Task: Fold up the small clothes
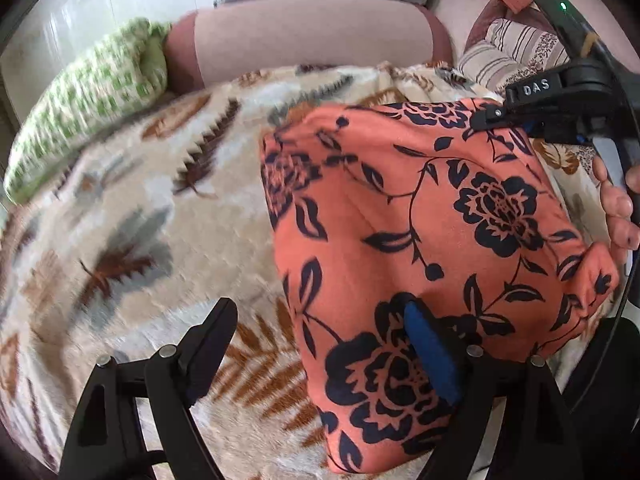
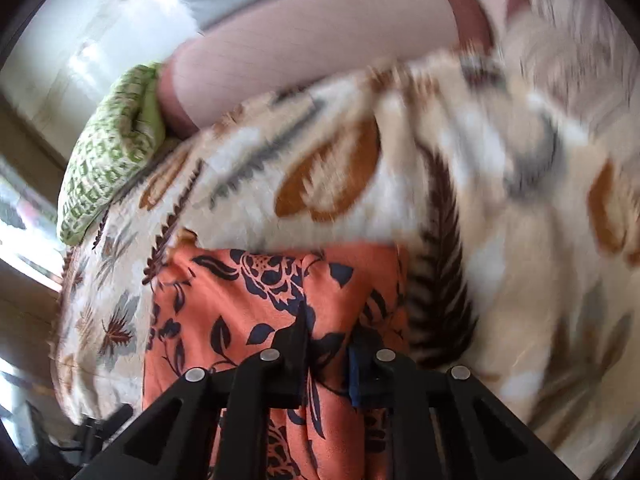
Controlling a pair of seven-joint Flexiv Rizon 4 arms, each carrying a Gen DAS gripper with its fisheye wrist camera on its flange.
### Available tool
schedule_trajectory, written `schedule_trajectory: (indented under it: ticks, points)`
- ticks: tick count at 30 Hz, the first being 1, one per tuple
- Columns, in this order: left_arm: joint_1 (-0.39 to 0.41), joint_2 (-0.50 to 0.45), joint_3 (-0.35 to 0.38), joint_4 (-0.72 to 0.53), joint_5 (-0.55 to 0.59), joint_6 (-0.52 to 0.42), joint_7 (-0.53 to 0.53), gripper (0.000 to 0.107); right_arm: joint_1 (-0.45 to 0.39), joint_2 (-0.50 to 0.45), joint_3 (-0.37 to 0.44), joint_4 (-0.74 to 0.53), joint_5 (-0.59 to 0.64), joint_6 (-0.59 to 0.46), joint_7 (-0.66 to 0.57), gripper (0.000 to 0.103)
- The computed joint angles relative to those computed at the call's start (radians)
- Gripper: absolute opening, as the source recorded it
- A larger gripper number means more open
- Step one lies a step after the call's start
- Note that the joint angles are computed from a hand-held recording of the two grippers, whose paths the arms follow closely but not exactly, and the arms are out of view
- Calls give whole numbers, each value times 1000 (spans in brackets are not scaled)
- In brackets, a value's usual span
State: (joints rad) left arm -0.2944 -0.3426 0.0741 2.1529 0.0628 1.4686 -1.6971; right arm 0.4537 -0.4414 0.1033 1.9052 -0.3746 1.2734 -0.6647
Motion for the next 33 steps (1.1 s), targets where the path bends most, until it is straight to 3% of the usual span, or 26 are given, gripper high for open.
schedule_trajectory:
  ticks: [2,4,5,7,10,11,12,14,17,20,22,26,29,33]
  points:
    - [7,-7,-16,-3,-7,-4,13,86,13,-17,-26,1,-27,32,14,16]
    - [-16,-26,0,-26,2,-58,0,86,-30,-67,21,-33,28,33,-28,18]
    - [-10,-31,-8,-20,-3,-42,-5,86,-38,-94,39,-65,55,-13,-36,19]
    - [0,-30,-19,-16,-14,-38,0,86,-67,-125,68,-95,114,-64,-62,33]
    - [7,-19,-23,-18,-17,-60,13,86,-90,-98,88,-62,197,4,-47,48]
    - [7,-17,-23,-19,-16,-66,12,86,-83,-72,82,-40,207,22,-34,57]
    - [2,-16,-18,-22,-14,-73,4,86,-61,-48,57,-14,195,39,-9,60]
    - [-6,-12,-9,-23,-7,-82,-17,86,-16,10,11,51,151,88,36,60]
    - [-21,-7,5,-25,19,-90,-46,86,-20,80,40,112,142,120,27,60]
    - [-23,1,6,-22,38,-95,-67,86,23,141,9,196,83,186,79,60]
    - [-20,6,3,-18,45,-95,-76,86,-2,161,62,219,112,190,64,60]
    - [-18,8,2,-22,59,-106,-90,86,-12,172,115,256,148,166,43,54]
    - [-6,8,-14,-19,54,-106,-86,87,-58,122,184,236,247,105,-16,52]
    - [-3,3,-18,-14,43,-94,-82,87,-33,98,141,250,236,132,1,44]
